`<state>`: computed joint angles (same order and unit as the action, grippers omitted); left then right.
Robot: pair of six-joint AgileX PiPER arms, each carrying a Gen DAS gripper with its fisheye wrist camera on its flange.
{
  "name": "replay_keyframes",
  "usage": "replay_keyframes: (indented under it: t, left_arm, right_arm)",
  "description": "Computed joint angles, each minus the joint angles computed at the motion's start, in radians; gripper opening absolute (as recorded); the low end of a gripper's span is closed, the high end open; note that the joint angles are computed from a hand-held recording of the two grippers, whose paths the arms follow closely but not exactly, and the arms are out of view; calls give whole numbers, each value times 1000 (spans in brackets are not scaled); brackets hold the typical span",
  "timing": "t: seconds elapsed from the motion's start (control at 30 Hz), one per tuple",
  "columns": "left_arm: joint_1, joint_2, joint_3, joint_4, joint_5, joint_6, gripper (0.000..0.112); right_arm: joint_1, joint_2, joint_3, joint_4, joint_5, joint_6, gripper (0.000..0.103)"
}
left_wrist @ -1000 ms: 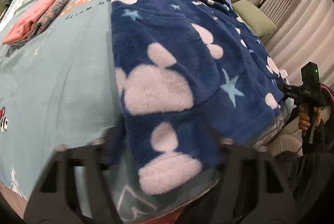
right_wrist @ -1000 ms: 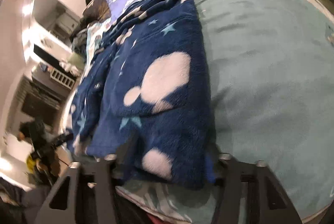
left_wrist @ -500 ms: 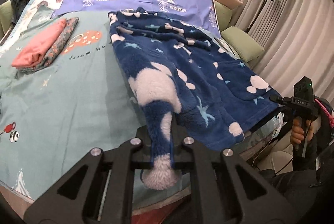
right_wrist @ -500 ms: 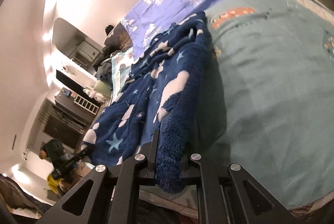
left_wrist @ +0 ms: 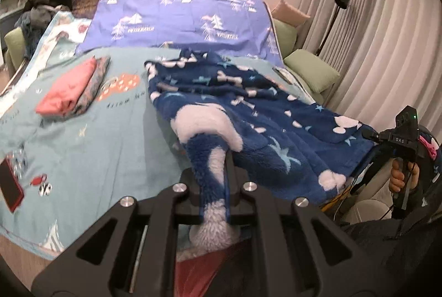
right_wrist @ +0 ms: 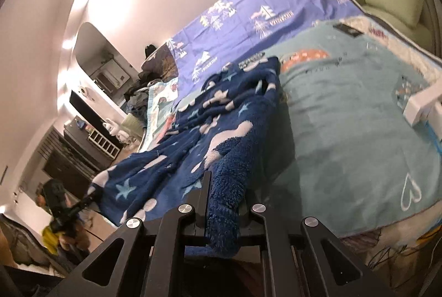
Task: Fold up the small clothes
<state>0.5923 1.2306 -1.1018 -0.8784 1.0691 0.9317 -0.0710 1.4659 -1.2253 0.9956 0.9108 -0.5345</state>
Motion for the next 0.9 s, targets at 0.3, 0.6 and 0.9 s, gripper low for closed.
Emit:
replay_keyframes:
  t: [0.3, 0.6, 0.9]
  left_arm:
    - [-63, 96, -135, -21, -72, -40, 11]
    - [-73, 176, -253, -81, -135, -82, 12]
    - [-209, 406, -613, 76, -171, -261, 12]
  right_arm:
    - [10, 104, -172, 70, 1, -38, 11]
    - [22, 246, -424, 92, -11, -10, 11]
    - [96, 521, -903, -92, 15, 202, 11]
